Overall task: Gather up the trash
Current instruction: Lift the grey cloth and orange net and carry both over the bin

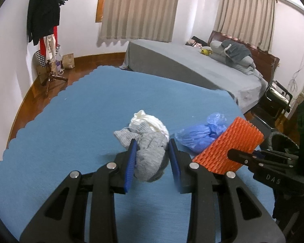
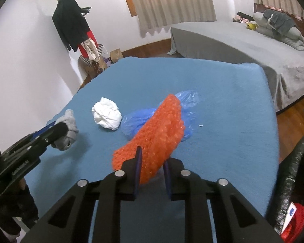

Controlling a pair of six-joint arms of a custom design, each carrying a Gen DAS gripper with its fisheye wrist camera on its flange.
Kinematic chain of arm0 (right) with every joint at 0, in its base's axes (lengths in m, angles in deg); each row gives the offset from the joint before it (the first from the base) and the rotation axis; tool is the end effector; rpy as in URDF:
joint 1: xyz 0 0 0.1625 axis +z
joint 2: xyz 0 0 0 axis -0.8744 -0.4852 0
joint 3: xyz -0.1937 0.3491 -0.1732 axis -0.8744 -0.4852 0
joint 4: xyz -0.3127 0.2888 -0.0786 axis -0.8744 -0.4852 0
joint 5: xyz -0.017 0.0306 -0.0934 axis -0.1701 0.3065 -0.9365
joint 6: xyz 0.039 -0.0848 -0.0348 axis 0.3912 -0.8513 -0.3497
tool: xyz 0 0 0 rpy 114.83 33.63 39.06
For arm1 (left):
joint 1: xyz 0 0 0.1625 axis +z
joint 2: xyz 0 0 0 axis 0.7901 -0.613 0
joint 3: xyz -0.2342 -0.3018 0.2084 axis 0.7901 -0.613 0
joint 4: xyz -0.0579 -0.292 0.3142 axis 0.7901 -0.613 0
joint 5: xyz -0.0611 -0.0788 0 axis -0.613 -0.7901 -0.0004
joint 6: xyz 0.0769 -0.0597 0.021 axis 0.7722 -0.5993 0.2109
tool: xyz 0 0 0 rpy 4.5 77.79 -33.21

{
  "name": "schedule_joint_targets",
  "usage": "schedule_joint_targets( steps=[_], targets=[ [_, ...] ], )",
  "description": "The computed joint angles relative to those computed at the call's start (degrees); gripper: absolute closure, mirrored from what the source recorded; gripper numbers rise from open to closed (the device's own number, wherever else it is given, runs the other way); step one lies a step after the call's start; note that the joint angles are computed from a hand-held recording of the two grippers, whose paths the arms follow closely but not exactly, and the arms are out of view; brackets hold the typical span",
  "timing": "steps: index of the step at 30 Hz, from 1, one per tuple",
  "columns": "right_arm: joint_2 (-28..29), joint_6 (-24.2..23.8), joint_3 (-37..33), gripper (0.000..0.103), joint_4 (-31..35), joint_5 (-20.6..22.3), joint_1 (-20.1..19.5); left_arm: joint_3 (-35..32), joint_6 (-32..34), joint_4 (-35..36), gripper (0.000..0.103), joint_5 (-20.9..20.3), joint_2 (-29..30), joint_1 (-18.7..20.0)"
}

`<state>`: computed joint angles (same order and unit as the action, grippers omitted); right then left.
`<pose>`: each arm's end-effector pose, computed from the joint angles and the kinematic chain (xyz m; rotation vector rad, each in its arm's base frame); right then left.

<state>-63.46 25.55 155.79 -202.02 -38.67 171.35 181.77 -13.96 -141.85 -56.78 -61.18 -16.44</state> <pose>0.1998 -0.3177 0.0434 0.3540 -2.4366 0.9655 -0.0875 -0.3146 0.1796 0.6985 2.4144 -0.9716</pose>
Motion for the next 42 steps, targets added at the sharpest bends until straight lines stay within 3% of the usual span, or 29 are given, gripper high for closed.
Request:
schedule_joint_targets(
  steps=[25, 42],
  targets=[
    [-7.37, 1.39, 5.04, 0.092, -3.10, -3.88, 7.67, 0.84, -10.89, 16.71, 0.072, 0.59, -8.28, -12.91],
    [-15.66, 4.25, 8.27, 0.092, -1.58, -11.93, 15.35, -1.59, -19.28, 27.45, 0.072, 1.27, -11.01, -23.78]
  ],
)
